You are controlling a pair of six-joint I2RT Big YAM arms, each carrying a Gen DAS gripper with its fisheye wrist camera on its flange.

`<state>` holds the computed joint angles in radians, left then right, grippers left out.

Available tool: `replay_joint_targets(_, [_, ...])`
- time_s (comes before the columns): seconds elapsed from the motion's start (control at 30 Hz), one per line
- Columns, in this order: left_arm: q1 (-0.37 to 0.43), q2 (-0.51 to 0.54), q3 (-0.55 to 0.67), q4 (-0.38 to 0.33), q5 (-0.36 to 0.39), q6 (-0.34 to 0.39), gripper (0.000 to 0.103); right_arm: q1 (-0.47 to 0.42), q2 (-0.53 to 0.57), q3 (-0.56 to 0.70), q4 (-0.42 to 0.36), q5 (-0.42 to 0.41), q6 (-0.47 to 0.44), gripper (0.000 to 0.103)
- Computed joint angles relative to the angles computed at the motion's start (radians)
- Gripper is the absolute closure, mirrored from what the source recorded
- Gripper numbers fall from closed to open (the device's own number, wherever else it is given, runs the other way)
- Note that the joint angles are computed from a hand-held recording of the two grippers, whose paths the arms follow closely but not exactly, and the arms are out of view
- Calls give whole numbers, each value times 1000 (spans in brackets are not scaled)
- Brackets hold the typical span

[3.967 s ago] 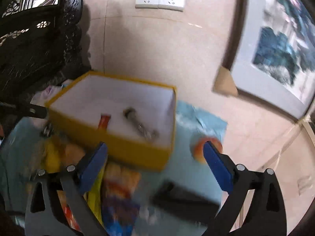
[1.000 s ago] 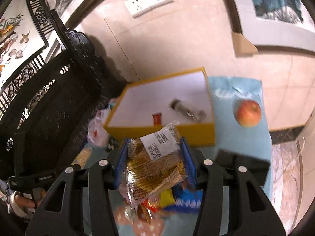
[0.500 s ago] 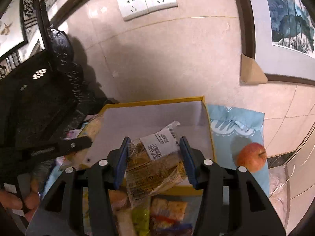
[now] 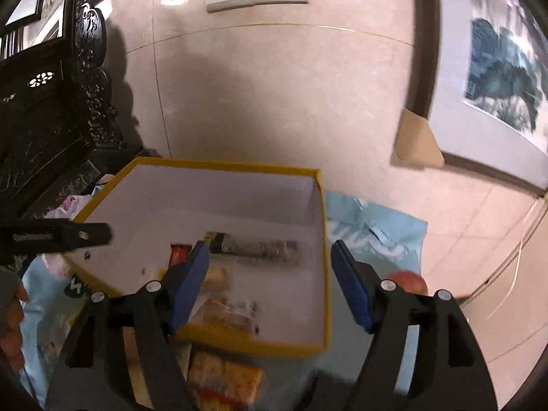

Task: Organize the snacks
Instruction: 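Carry both packs into the yellow box and release them, then grasp the white-purple snack bag with the left gripper while the right grasps the blue cookie bag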

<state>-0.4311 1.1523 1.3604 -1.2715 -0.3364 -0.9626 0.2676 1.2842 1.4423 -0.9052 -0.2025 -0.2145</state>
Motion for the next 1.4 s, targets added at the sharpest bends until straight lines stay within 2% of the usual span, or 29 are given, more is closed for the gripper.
replay_joint_targets(0.13, [-54, -113, -64, -96, -39, -41, 8, -50, -77, -45, -97, -47, -49, 29])
replay_joint_targets(0.2, [-90, -185, -109, -167, -56, -90, 7, -63, -119, -73, -141, -46, -60, 29])
replay_joint_targets(0.37, [-107, -343, -241, -292, -8, -248, 6, -98, -191, -106, -270, -63, -36, 29])
replay_joint_targets(0.47, [-138, -404, -301, -344, 0, -336, 6, -117, -235, -133, -314, -61, -38, 29])
replay_joint_targets(0.53, [-157, -421, -334, -383, 12, -363, 6, -120, -256, -146, -336, -53, -38, 29])
replay_joint_targets(0.7, [-211, -427, -389, -402, 10, -370, 6, -125, -314, -188, -386, -48, -39, 29])
replay_joint_targets(0.8, [-245, -413, -408, -390, -10, -322, 6, -124, -338, -205, -411, -42, -33, 29])
replay_joint_targets(0.87, [-234, -405, -431, -365, -1, -259, 7, -131, -347, -209, -419, -42, -29, 29])
replay_joint_targets(0.9, [-214, -400, -441, -345, 13, -226, 10, -134, -350, -210, -423, -43, -30, 29])
replay_joint_targets(1.0, [-153, -387, -486, -302, 57, -140, 42, -140, -357, -210, -431, -39, -30, 29])
replay_joint_targets(1.1, [-147, -390, -516, -279, 55, -133, 42, -145, -354, -205, -436, -35, -28, 29])
replay_joint_targets(1.17, [-134, -405, -525, -264, 72, -112, 48, -148, -349, -202, -438, -33, -30, 29])
replay_joint_targets(1.2, [-128, -410, -524, -262, 77, -98, 66, -148, -344, -201, -439, -32, -31, 29])
replay_joint_targets(1.27, [-119, -411, -519, -280, 74, -86, 85, -146, -331, -200, -448, -37, -35, 29])
replay_joint_targets(1.4, [-93, -474, -510, -288, 95, -119, 92, -128, -301, -202, -470, -53, -56, 29])
